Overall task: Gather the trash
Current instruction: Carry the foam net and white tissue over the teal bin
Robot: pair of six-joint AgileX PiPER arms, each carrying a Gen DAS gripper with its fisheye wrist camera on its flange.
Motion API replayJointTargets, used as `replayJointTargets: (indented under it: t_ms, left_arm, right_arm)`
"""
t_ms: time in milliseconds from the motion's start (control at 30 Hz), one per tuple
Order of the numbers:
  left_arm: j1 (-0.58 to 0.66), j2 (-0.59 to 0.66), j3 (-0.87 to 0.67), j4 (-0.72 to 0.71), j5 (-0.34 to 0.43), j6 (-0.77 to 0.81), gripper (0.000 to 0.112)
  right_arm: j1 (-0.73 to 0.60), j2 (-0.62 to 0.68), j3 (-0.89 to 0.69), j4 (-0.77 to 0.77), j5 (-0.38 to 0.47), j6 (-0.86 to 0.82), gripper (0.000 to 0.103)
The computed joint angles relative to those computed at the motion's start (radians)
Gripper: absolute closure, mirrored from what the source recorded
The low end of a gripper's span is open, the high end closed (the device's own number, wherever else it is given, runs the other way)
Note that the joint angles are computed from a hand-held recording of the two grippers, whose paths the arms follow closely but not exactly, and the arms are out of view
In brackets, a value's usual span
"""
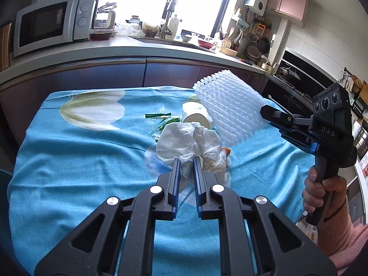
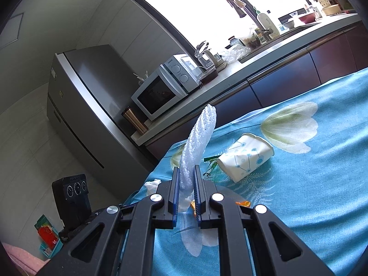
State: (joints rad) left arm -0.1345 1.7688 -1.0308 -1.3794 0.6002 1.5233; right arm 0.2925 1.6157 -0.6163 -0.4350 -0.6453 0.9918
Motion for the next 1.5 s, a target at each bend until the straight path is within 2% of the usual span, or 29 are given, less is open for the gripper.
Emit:
replayJointTargets:
  t_ms: [567, 1033, 1500]
  left_arm:
    - [0.284, -0.114, 0.125, 0.003, 0.083, 0.051, 0.1]
    - [0.424, -0.151, 0.165, 0.007, 0.138, 0.069, 0.1]
    - [0.574, -0.148, 0.15, 0.036, 0.193, 0.059, 0.1]
  right_arm:
    - [0.133, 0.098, -0.137, -0.048, 0.043, 0.054, 0.093]
    - [0.229, 0.196, -0.296, -0.132, 0.115, 0.138, 0.093]
    - [0.289, 0.308, -0.484, -0.314, 0.172, 0.312, 0.093]
